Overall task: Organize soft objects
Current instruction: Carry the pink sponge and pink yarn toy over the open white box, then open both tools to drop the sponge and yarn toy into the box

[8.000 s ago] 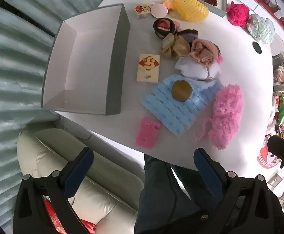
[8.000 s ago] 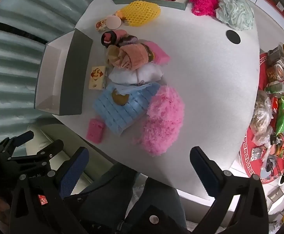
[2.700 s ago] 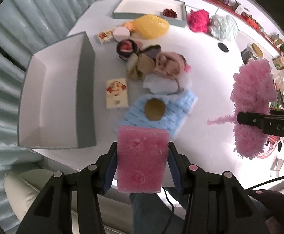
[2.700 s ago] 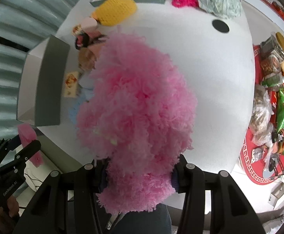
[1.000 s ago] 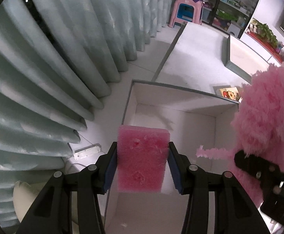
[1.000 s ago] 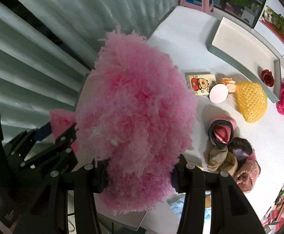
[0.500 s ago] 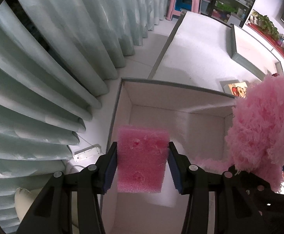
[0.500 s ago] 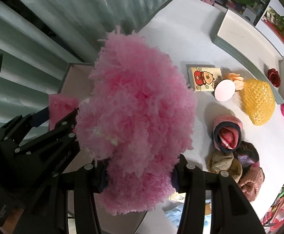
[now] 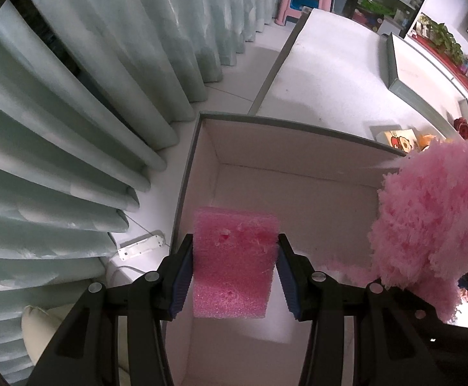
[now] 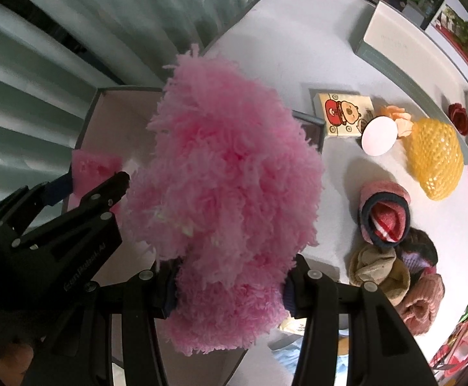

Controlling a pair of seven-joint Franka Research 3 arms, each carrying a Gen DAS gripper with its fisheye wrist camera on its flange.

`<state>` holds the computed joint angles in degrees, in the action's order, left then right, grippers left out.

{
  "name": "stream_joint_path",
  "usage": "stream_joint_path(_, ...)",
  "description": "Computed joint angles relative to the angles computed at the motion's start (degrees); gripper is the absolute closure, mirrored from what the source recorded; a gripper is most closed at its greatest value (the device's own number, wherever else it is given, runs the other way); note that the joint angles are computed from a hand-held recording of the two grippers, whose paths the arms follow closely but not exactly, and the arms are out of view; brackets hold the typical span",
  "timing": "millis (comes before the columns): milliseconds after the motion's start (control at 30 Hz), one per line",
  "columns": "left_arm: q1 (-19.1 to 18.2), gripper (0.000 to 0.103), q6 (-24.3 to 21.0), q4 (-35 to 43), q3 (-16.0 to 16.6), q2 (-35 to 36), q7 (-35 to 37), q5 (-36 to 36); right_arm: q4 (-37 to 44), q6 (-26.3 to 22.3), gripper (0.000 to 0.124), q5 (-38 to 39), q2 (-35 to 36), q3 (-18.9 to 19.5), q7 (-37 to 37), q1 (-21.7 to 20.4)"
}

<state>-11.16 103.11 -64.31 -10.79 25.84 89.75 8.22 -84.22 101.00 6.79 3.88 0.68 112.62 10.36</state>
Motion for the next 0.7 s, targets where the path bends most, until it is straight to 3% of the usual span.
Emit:
stream_joint_path(233, 0.17, 0.052, 0.66, -0.38, -0.16, -0.1, 0.66, -0.41, 1.77, -0.7, 0.07, -0.52, 1.27, -0.07, -0.29, 0.14)
stream_joint_path(367, 2.44, 0.013, -1.64, 2.02, -1.39, 1.01, 0.99, -6.6, 1.81, -0.04, 0.056, 1.4, 1.17, -0.12, -1.3, -0.11)
stream_joint_path(433, 2.35, 0.013, -1.76, 1.92, -1.31, 0.52, 1.04, -6.92, 2.01, 1.01, 0.04, 1.11, 0.85, 0.13, -2.44, 0.16)
stream_joint_path(533, 2.15, 0.0, 0.27, -0.66, -1.09, -1.86, 1.59, -6.2, 4.37, 0.58, 0.035, -3.45, 1.38, 0.66, -3.94, 1.34)
stream_joint_path(633, 2.58, 0.0, 1.21, -2.11, -1.13, -3.82, 1.94, -6.92, 3.76, 1.88, 0.021, -3.35, 0.06, 0.57, -5.12, 1.5)
stream_joint_path(700, 2.86, 0.0, 0.84, -1.96, -1.14, -4.38, 1.86, -7.64, 2.14, 2.79, 0.021, -2.06, -1.69, 0.31, -4.94, 1.06)
